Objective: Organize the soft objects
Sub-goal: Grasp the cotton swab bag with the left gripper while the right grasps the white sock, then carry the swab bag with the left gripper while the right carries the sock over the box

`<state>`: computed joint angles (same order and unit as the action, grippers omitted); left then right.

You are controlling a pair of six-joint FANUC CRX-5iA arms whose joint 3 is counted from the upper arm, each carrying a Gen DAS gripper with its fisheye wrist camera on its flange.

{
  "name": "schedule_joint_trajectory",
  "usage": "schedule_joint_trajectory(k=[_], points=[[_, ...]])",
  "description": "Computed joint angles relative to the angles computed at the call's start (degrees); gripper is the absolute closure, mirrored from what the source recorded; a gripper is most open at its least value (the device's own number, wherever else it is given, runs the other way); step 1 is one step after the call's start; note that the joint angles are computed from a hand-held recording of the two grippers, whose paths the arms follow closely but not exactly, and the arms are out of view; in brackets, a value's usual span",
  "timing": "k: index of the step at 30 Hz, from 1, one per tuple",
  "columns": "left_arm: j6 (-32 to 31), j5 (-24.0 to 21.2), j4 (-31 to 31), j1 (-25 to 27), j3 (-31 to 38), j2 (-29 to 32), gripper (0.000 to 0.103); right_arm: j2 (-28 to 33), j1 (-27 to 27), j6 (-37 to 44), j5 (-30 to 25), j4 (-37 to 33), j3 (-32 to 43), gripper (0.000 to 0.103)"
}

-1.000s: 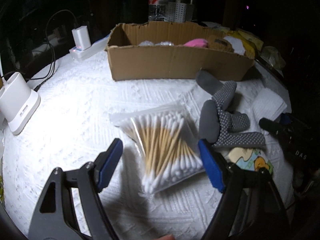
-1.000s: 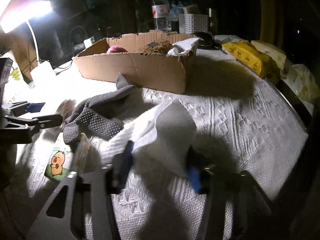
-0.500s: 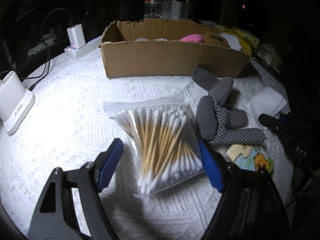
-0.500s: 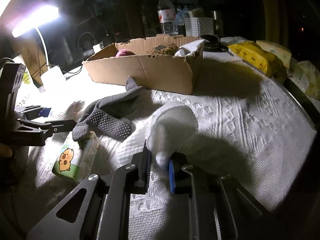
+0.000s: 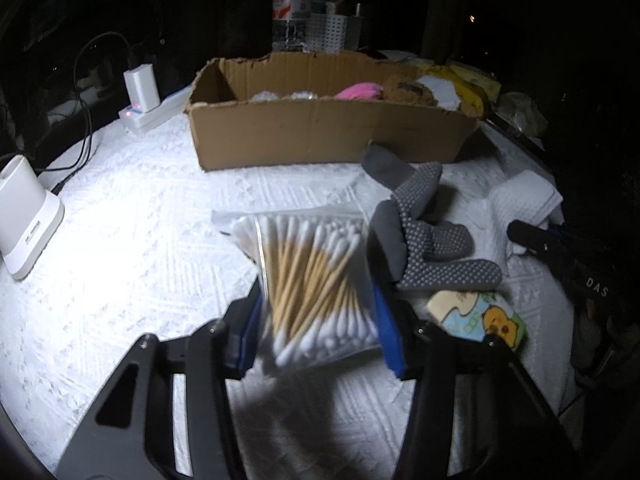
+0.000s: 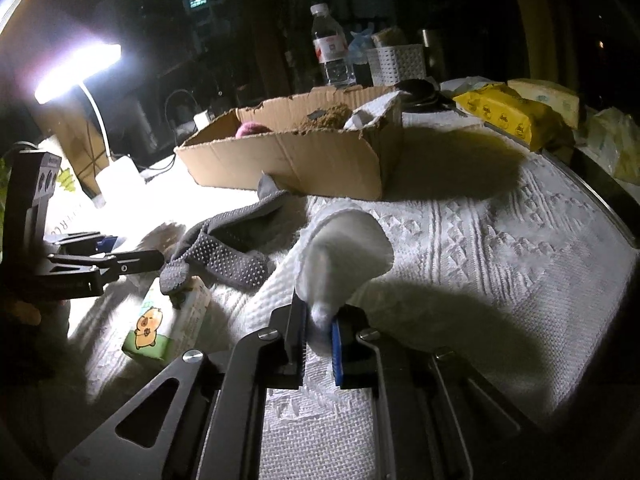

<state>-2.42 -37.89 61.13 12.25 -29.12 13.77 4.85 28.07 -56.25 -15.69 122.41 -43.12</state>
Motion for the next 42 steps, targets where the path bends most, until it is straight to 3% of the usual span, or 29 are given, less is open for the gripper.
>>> schedule_joint_trajectory(k=[9, 22, 26, 42], points=[[-3.1, -1.9, 4.2, 0.0, -1.1, -1.8, 0.053, -1.8, -4.3, -9.7, 1.9, 12.3, 0.6, 0.093], [-4.3, -5.1, 7.9, 0.2, -0.5, -2.7, 0.053, -2.8, -3.9, -6.0, 0.6, 12.4, 2.1, 0.093], [-2.0, -6.3, 5.8, 0.2, 1.3, -2.3, 0.053, -2.4, -3.3, -3.3, 0.2, 10.6, 2.7, 0.093], [-6.7, -4.3, 11.6, -3.7, 4.9, -1.7, 0.053, -1.1, -2.9, 3.4, -0.5, 7.9, 5.9, 0.093]])
